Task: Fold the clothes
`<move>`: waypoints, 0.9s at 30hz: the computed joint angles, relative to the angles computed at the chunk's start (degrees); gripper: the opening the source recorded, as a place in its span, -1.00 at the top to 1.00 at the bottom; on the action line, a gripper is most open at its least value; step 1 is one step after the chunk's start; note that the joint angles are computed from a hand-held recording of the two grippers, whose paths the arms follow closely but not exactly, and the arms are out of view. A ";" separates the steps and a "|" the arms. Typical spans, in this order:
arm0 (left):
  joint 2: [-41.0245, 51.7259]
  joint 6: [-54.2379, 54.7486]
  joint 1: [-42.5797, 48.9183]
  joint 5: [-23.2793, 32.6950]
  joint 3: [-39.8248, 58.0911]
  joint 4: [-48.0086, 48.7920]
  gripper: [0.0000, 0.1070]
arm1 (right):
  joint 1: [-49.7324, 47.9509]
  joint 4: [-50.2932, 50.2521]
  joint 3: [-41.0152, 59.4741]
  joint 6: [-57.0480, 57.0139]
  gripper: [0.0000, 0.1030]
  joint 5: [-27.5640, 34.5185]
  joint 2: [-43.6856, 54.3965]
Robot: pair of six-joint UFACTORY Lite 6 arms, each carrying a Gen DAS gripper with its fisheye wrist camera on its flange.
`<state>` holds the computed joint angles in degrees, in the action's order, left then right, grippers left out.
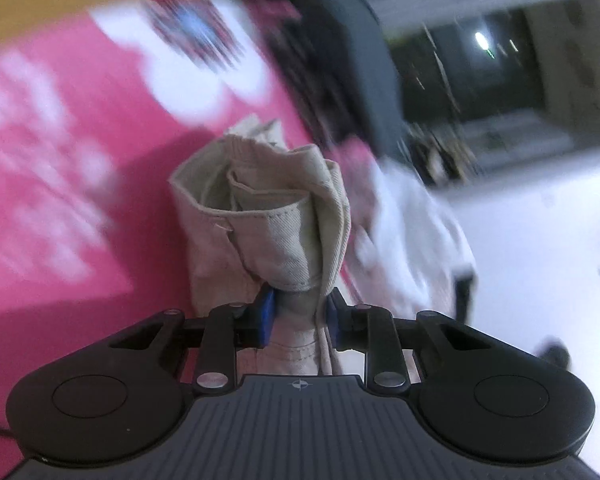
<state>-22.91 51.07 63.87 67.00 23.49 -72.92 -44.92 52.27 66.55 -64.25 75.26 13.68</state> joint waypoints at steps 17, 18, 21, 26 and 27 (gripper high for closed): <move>-1.41 5.66 -17.60 -5.75 0.08 14.53 0.31 | -35.81 -10.20 4.70 -6.38 0.20 -5.56 5.83; -4.05 6.50 -15.47 -5.32 1.08 17.24 0.30 | -36.71 -9.08 3.98 -8.29 0.21 -5.12 3.60; -8.84 11.52 -7.88 -1.59 3.84 19.36 0.30 | -38.03 -5.49 -0.15 -14.84 0.21 -1.17 -4.61; -13.57 12.89 -22.01 -9.16 1.17 12.74 0.29 | -32.54 -1.87 -12.66 -25.46 0.22 2.61 -19.74; -14.63 12.25 -26.42 -11.47 -0.08 11.81 0.29 | -29.10 -2.13 -15.52 -25.45 0.22 0.31 -22.11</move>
<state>-37.54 63.32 37.46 55.53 23.41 -61.12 -74.02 50.14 51.03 -89.69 75.56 -8.44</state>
